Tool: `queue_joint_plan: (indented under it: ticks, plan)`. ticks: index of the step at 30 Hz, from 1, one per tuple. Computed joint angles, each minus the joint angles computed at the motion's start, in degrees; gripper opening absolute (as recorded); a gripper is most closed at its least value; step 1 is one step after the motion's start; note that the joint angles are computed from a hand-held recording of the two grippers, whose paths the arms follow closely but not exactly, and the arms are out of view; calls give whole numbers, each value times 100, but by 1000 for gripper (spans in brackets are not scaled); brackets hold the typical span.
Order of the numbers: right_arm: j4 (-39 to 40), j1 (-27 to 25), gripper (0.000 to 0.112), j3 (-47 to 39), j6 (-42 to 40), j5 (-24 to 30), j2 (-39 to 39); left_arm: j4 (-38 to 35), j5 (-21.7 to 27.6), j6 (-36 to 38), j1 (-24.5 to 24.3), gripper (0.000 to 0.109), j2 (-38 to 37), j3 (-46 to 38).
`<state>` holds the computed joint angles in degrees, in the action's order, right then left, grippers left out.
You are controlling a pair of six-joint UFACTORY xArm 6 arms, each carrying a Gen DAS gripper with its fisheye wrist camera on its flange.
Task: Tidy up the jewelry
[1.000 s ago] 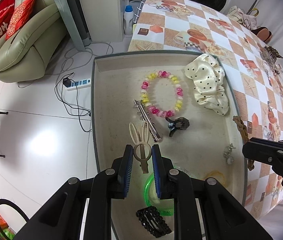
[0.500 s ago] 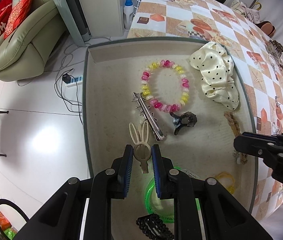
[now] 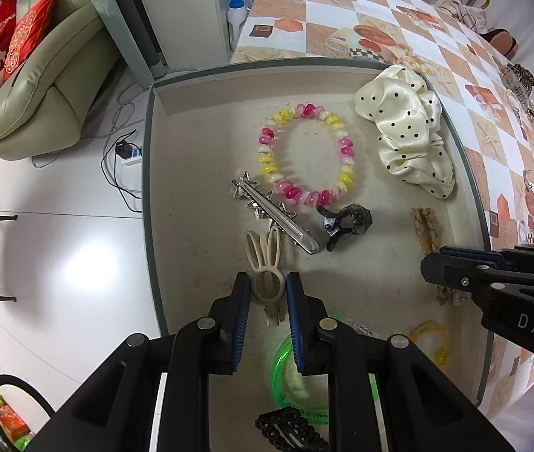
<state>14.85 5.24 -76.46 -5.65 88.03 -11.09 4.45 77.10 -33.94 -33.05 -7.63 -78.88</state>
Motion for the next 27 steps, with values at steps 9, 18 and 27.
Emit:
queue_joint_plan:
  ticks: [9,18,27]
  plan:
    - [237,-124,44,-372,61,182,-49,153,176,-141,-121,24,-1,-245]
    - [193,-444,55,-703,164,414,-260,146,514,-272,-223,71,-42,-526]
    - [-62,-655,56,-751,51,804,-536,319,880,-546,-449,103,-140,-858]
